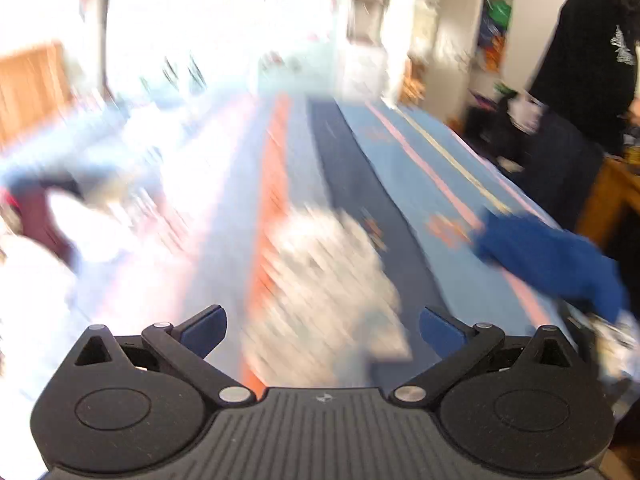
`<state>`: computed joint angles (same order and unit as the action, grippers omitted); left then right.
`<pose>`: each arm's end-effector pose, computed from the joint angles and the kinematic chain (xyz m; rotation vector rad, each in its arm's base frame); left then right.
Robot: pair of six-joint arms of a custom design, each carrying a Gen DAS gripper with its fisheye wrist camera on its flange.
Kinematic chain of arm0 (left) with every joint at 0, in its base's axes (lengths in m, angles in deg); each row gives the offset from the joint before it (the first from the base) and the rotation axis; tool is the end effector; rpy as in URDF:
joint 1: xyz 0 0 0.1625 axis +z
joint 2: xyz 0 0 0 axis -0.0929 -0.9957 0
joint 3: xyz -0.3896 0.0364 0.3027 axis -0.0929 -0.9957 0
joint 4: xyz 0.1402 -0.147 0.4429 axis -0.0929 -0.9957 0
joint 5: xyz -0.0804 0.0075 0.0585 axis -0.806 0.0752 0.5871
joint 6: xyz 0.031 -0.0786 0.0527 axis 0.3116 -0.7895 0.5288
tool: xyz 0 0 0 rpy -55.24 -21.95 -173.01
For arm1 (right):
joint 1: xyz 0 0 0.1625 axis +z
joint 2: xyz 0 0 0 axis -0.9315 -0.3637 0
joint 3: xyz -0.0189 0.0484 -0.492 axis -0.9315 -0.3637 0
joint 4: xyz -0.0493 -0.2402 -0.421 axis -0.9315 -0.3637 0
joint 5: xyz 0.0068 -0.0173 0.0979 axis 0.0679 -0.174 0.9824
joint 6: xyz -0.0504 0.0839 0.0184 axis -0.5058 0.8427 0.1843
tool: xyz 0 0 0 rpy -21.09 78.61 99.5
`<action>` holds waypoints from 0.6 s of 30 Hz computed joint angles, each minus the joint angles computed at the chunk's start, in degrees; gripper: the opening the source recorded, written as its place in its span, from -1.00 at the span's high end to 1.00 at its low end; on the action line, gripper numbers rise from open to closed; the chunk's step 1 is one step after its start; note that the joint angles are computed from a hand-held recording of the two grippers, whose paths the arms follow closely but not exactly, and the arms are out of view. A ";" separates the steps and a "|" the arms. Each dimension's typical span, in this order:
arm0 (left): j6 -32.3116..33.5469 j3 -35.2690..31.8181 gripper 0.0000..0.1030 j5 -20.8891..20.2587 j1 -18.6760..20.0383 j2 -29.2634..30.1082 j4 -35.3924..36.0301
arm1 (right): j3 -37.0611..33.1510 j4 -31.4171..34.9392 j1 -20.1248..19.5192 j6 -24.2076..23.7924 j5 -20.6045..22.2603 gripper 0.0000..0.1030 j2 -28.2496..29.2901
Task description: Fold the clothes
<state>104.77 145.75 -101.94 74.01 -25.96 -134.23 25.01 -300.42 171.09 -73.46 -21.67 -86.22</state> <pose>-0.1258 -0.8211 0.5401 0.8147 2.2427 -1.0502 0.2898 -0.7942 -0.0829 0.2710 1.8235 -2.2567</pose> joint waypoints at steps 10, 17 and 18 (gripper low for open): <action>-0.34 -2.78 -0.99 4.76 -2.77 0.70 -7.35 | -0.24 0.02 -0.19 0.26 0.43 -1.00 0.09; 9.38 -14.11 -0.99 5.68 -1.65 8.79 -10.52 | -0.45 0.12 -0.30 0.31 0.59 -1.00 0.18; 10.12 -13.87 -0.99 5.75 -1.77 8.82 -11.12 | -0.47 0.14 -0.31 0.31 0.61 -1.00 0.19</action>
